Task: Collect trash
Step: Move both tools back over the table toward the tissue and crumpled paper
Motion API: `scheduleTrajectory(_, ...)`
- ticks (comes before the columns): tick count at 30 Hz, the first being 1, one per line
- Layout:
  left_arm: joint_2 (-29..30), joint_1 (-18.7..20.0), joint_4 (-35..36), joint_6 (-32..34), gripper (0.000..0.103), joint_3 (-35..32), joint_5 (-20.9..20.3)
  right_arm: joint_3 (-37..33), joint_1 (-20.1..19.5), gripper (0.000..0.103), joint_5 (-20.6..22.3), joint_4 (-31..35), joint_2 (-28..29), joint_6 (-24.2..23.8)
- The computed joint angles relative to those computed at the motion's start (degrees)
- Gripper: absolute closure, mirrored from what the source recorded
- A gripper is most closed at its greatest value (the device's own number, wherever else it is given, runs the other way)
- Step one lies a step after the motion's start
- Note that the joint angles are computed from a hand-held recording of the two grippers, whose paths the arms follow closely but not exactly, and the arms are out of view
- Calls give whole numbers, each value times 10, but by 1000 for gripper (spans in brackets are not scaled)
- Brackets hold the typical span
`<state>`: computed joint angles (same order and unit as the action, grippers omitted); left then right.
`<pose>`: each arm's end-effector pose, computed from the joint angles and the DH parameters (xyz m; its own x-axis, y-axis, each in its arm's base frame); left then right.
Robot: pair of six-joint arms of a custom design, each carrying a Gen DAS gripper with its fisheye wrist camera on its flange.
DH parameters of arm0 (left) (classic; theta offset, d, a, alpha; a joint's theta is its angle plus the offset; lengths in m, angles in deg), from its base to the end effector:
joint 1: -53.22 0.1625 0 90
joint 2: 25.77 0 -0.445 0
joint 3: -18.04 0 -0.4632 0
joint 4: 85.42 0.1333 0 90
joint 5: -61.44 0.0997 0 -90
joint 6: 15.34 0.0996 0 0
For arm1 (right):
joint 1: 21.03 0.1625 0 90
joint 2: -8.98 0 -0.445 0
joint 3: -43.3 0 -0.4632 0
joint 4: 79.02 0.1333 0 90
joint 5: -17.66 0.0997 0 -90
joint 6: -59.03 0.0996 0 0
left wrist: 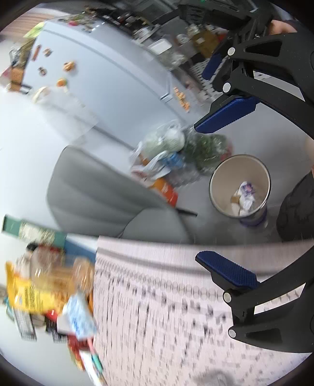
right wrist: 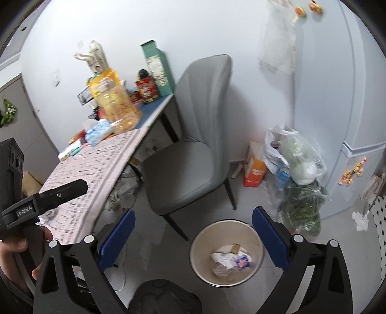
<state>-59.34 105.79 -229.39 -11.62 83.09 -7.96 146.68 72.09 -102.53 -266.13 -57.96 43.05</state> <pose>-0.4094 -0.8119 0.1187 -0.7869 0.5087 -0.3492 0.6139 0.7022 -0.3606 0.1196 -0.6653 0.3416 -0.8453 0.2410 0.4768 -0.2698 0.5778 -0.7703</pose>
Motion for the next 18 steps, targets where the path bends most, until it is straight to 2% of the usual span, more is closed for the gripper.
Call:
scheduleTrajectory(2, -18, 4, -13, -5, 6, 17, -1, -8, 12, 8, -1, 2, 13, -7)
scheduleTrajectory(9, -89, 15, -93, -20, 6, 100, 38, -37, 48, 8, -18, 27, 53, -12)
scheduleTrajectory(18, -165, 34, -142, -30, 6, 177, 75, -73, 79, 8, 3, 63, 105, -16)
